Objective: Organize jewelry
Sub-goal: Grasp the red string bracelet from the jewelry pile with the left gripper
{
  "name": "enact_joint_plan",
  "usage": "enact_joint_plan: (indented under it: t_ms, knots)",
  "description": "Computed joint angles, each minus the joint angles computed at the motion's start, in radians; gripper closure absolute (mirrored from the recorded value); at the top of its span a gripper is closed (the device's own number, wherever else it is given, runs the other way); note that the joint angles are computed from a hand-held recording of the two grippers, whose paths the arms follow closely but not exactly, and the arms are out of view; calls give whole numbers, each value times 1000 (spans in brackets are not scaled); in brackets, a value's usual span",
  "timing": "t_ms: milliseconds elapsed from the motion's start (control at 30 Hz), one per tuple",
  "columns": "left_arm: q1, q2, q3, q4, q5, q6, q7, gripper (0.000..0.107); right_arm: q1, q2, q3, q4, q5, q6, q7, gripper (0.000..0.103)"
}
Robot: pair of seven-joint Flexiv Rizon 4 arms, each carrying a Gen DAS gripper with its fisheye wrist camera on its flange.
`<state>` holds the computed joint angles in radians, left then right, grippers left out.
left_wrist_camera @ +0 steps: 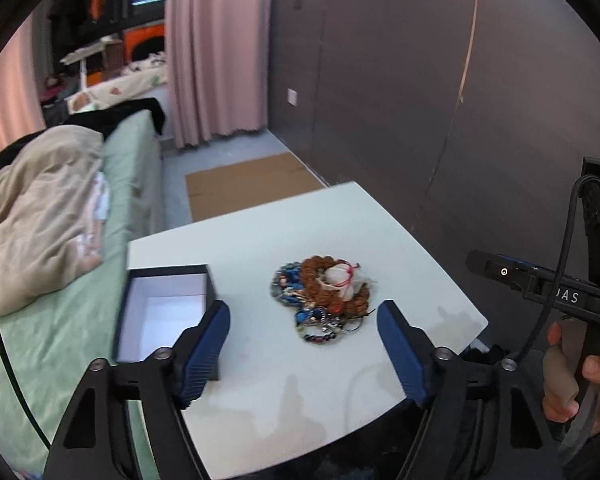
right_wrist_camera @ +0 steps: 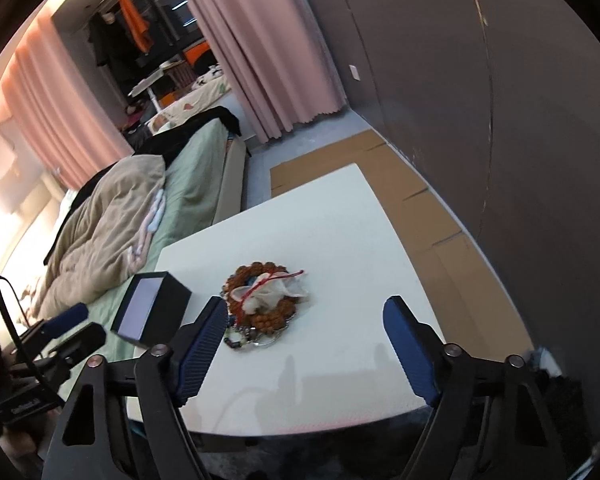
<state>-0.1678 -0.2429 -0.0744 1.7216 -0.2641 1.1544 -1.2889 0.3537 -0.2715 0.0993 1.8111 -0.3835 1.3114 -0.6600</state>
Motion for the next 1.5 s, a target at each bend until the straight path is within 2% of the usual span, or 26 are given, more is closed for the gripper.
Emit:
enact_joint_plan:
  t_ms: [400,500,633,767,867,967,1200,1500]
  knots:
    - [-9,-194,-40,-234,-1,-170,87,60,-72,-40,55,-4,184,16,-92,25]
    - [-19,-229,-36,-280,9,-208,89,65,-59,-39,30,3,174,-7,-74,25]
    - [-37,-281,-27,-349,38,-252,90,70,-83,-53,54,-15,231,-19,-102,25]
    - [-47,-323,-20,-404,58,-295,85,83,-89,-65,61,-31,262,-31,-122,25]
    - [-56,-350,-8,-444,78,-336,72,85,-102,-75,80,-50,304,-48,-150,25]
    - [-47,-354,-18,-440,63,-335,70,103,-101,-83,88,-68,327,-62,-171,25]
    - [12,-318,-68,-376,-55,-280,126,104,-88,-107,86,-106,341,-96,-186,25]
    - [52,-287,-81,-338,-155,-219,153,105,-83,-161,109,-199,384,-111,-226,26]
